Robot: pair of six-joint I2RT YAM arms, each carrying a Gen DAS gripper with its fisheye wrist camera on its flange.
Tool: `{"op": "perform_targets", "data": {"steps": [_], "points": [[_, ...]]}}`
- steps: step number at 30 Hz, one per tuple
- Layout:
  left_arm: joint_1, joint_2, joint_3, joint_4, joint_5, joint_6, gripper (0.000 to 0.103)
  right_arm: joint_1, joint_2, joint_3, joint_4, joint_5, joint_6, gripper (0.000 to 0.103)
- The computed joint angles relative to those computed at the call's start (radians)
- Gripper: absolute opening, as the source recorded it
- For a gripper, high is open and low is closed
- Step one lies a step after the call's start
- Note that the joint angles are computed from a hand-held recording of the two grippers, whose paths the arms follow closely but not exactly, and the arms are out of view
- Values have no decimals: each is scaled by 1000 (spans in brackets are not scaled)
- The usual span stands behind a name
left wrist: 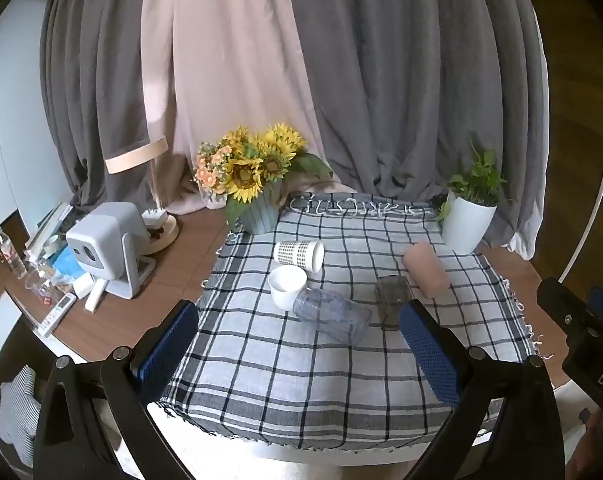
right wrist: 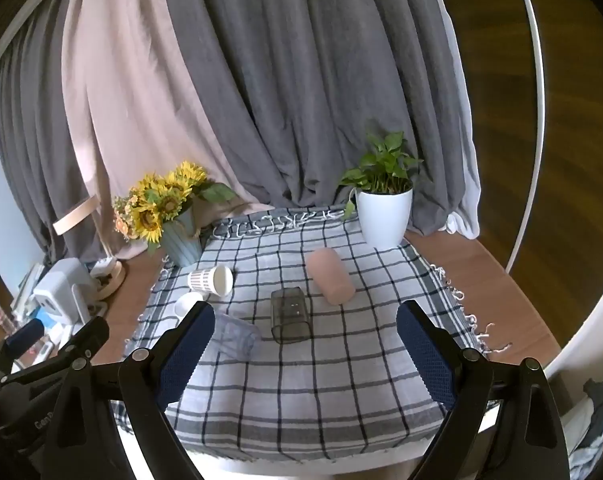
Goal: Flip cup upside down
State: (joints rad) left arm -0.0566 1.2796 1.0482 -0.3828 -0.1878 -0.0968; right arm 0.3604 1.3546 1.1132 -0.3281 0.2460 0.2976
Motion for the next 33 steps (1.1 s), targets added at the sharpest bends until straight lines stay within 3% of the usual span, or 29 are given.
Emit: {"op": "perform_targets", "data": {"steps": [33], "points": [[3, 0, -2, -2, 22, -4, 103, 0, 8, 0, 5, 1, 4, 93]]}}
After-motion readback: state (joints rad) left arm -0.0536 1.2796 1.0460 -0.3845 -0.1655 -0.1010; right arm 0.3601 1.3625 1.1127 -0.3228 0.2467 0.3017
